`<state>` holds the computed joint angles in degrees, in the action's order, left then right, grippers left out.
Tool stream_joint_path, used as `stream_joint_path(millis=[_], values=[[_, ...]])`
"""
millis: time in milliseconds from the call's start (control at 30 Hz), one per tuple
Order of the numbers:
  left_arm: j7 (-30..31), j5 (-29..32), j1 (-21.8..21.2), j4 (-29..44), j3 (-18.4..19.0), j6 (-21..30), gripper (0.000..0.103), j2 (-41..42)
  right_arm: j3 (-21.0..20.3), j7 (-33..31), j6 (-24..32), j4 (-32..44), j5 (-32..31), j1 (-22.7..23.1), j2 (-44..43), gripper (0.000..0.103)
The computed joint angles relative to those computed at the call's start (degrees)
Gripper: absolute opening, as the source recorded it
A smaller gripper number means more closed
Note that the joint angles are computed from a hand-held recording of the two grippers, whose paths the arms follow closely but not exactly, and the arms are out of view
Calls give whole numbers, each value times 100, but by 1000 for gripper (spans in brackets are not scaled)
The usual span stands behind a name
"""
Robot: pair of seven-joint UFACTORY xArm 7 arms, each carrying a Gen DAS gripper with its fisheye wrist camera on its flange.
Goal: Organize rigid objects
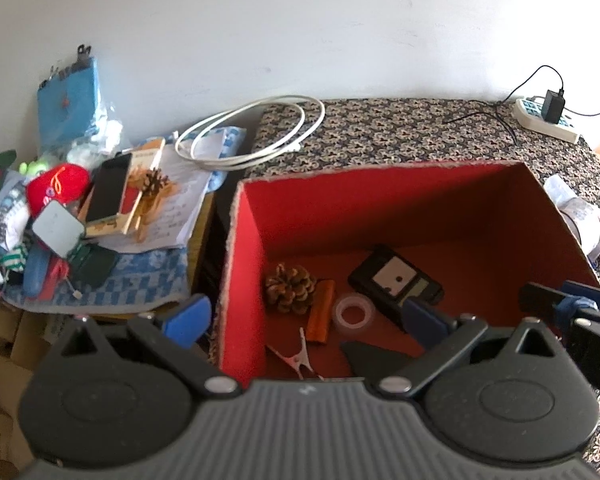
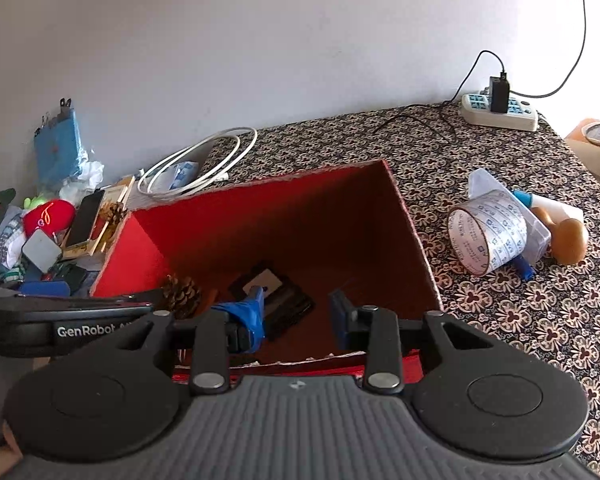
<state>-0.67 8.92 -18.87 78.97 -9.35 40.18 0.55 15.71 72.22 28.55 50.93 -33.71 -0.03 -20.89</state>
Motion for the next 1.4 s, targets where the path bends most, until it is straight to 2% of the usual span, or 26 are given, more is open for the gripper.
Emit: stream_joint_path(millis=[400, 800, 1067, 1400], values=[[-153, 260, -74, 46, -31, -10, 101, 64, -100, -196, -125, -47, 106, 17, 24, 18], [-92, 135, -176, 256, -37, 254, 101, 271, -121, -286, -143, -205, 318, -48, -102, 18], [-281, 318, -220, 313, -7, 386, 101, 355, -145, -366, -181, -266, 476, -55, -105, 18], [-296, 248, -210, 294, 7, 417, 101, 374, -124, -401, -167, -260, 524, -72, -75, 18]])
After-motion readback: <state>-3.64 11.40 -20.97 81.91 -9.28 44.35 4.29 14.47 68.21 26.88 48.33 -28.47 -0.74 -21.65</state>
